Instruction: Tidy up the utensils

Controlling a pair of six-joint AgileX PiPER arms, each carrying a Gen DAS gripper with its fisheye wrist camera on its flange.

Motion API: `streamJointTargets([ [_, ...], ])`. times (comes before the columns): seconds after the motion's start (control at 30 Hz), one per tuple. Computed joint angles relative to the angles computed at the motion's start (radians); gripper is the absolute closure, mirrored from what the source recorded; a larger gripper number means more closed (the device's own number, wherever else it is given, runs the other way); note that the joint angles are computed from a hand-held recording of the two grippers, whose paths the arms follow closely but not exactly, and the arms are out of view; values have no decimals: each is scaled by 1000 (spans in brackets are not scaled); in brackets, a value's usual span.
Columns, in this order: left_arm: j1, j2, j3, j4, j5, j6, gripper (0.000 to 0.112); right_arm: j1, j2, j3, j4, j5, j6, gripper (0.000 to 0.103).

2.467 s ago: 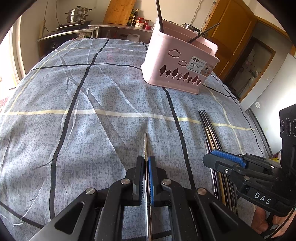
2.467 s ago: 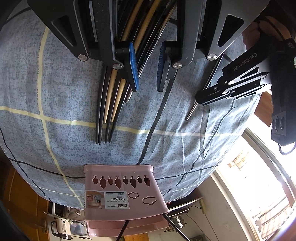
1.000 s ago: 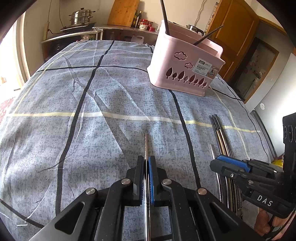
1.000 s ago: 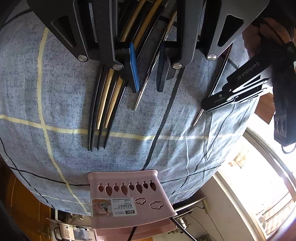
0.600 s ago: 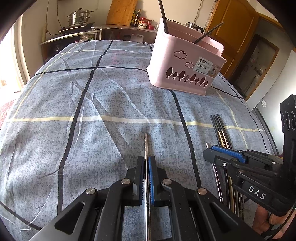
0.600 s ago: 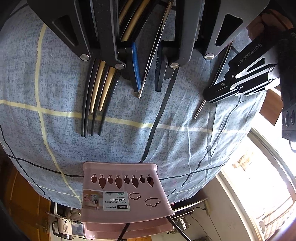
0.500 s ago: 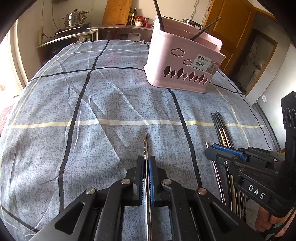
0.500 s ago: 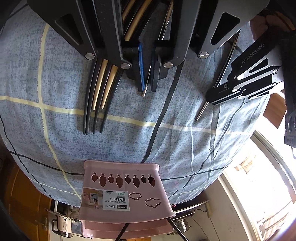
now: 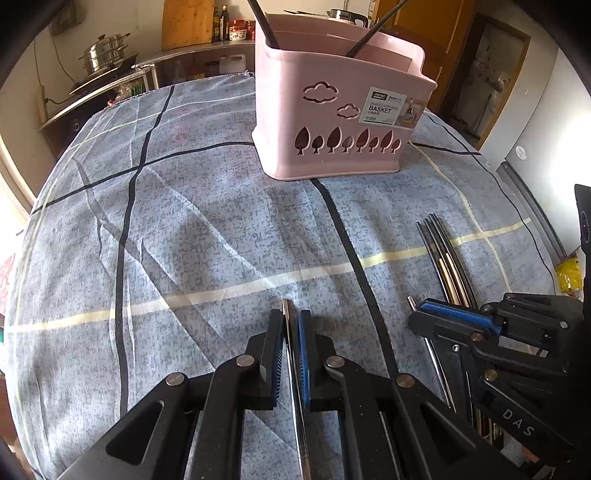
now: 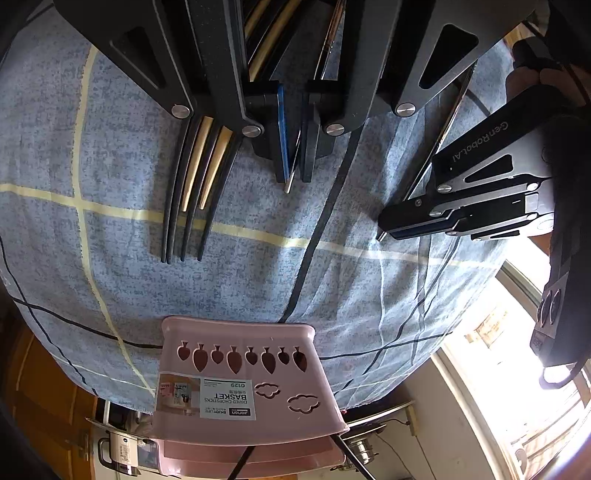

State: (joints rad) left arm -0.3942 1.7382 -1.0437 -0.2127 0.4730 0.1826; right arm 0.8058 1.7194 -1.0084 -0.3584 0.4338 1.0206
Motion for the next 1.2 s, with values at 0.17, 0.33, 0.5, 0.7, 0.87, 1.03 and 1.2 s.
streamJointTargets([
  [0.17, 6, -2, -12, -6, 15, -7, 109, -14, -31, 20, 17, -23, -16, 98],
  [0.33, 20, -66, -14, -43, 27, 24, 109, -14, -103, 26, -42, -11, 27, 98],
  [0.5, 39, -163, -50, -91, 54, 65, 109, -18, -181, 6, -103, 23, 61, 99],
  [0.7, 69, -235, -135, -144, 81, 100, 109, -15, -238, -59, -219, 77, 120, 100],
  [0.87, 85, -265, -162, -181, 71, 121, 109, -17, -270, -91, -302, 102, 168, 100],
  [1.03, 93, -258, -137, -197, 68, 119, 109, -19, -281, -67, -337, 95, 210, 100],
  [1.2, 89, -273, -116, -203, 66, 116, 109, -17, -300, -49, -348, 96, 209, 100],
])
